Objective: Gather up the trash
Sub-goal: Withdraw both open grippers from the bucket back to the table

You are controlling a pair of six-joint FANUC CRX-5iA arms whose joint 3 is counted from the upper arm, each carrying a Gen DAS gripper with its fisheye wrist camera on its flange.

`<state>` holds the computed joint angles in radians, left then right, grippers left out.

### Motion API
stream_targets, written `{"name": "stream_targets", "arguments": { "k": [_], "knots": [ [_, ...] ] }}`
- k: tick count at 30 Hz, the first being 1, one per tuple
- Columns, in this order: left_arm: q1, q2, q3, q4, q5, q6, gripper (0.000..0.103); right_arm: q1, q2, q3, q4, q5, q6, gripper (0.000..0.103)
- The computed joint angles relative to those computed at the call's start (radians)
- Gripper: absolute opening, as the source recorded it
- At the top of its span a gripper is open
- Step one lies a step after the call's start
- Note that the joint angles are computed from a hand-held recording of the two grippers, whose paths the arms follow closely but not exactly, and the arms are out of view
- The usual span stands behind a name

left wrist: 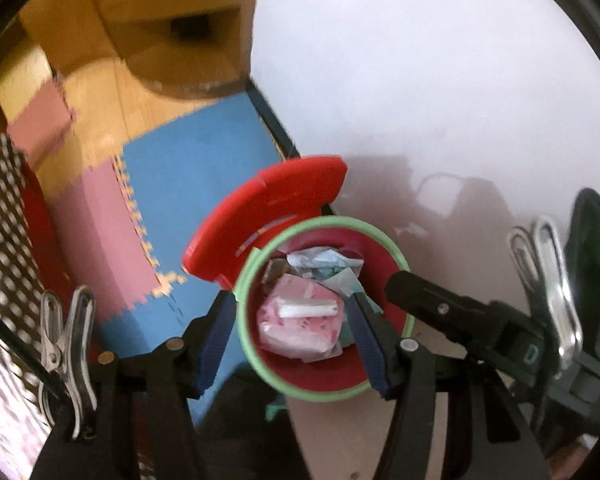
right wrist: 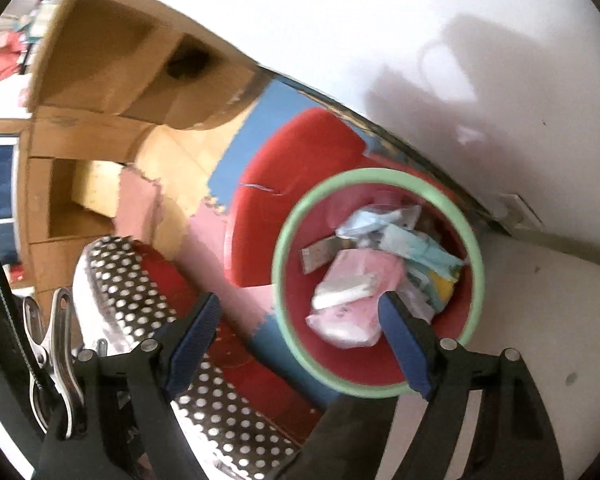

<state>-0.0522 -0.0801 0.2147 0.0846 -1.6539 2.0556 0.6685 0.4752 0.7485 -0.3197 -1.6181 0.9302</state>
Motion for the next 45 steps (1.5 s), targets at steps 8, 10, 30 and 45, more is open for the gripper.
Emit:
{"name": "stream_targets", "arguments": {
  "k": [8,10,30,45],
  "knots": [
    [-0.122,0.047,0.261,-0.187,-0.187,-0.038,0.061,-0.003,-0.100,-0.040,-0.061,0.076,0.017,0.083],
    [-0.155,0.069,0.317,-0.228,-0.234,-0.040,0.061,-0.007,-0.122,-0.051,-0.076,0.081,0.032,0.083],
    [-0.454,0.239,0.700,-0.397,-0.418,-0.038,0.062,-0.087,-0.387,-0.216,-0.103,0.144,0.094,0.083],
    [-0.683,0.357,0.921,-0.523,-0.434,-0.026,0.062,-0.167,-0.663,-0.446,-0.087,0.246,0.167,0.083]
  ]
}}
